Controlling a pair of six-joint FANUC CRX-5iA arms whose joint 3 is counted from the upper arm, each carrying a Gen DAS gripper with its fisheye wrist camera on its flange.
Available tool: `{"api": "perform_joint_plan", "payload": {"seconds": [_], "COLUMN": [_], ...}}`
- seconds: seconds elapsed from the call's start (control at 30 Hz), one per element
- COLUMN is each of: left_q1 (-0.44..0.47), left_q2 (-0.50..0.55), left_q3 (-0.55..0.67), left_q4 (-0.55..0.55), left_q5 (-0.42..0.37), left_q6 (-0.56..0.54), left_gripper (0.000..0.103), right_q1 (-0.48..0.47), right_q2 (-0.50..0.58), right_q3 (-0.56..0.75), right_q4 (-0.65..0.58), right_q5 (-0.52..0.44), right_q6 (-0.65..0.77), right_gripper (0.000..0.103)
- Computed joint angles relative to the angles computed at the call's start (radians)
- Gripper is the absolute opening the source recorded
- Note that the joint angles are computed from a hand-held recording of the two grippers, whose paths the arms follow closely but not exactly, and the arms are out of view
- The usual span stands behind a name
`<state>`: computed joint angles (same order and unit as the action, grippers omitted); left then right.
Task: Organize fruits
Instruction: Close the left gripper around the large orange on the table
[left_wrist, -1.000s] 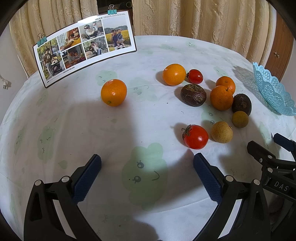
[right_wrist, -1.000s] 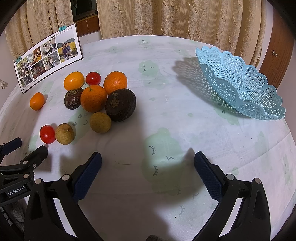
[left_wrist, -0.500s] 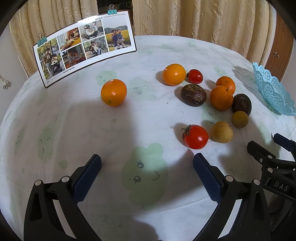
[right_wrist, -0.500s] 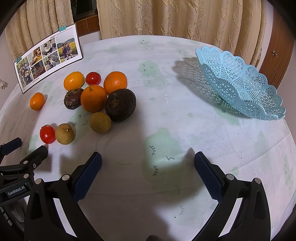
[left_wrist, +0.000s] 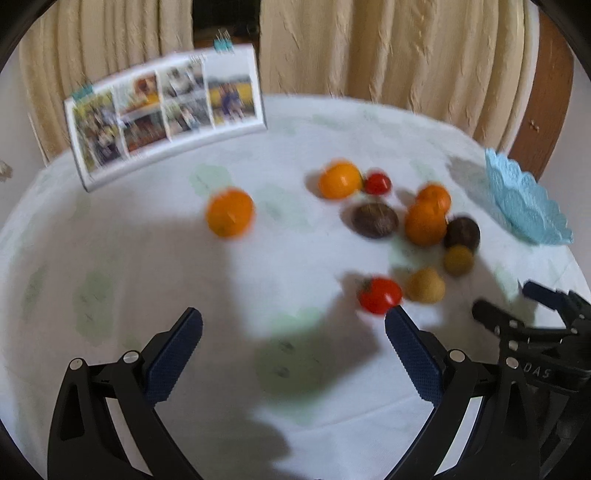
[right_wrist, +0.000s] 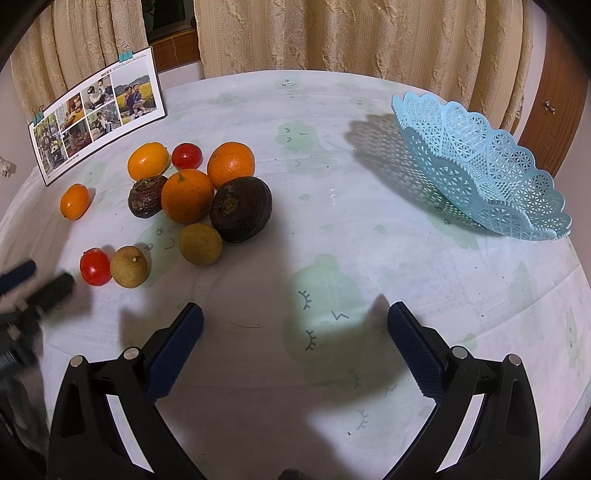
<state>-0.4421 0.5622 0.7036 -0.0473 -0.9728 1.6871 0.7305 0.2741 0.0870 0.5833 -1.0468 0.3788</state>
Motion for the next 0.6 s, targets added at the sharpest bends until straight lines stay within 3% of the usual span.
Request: {"api": "perform_joint_plan", "payload": {"seconds": [0.17, 0.27, 0.4, 0.5, 0.6], "left_q1": [0.025, 0.018, 0.029, 0.029, 0.036], "left_q2": [0.002, 0.059, 0.139, 0.194, 0.262], "left_q3": [0.035, 0.146, 0.268, 0.35, 0.45], "left_q4": [-0.018, -0.09, -0.085, -0.091, -0.064], "left_q5": [0.017, -0.042, -0.114, -0.156, -0.209], "left_q6": [0.021, 0.021, 0.007, -0.008, -0.026], "left_gripper": [0.098, 0.098, 0.098, 0.094, 0.084], "right_q1": [-0.001, 0.001, -0.008, -0.013, -0.018], "right_q2": [0.001, -0.007, -0.035, -0.045, -0.057], "right_q3": [0.0, -0.012, -0.042, -0.047, -0.053], "right_q4": [-0.001, 0.0, -0.012, -0.035, -0.057], "right_q5": [0.004, 0.011, 0.065, 0.083, 0.099], "right_q6": [0.002, -0.001, -0.003, 0.033, 0.072], "right_gripper": [0.101, 0.101, 0.101, 0.101, 0.101]}}
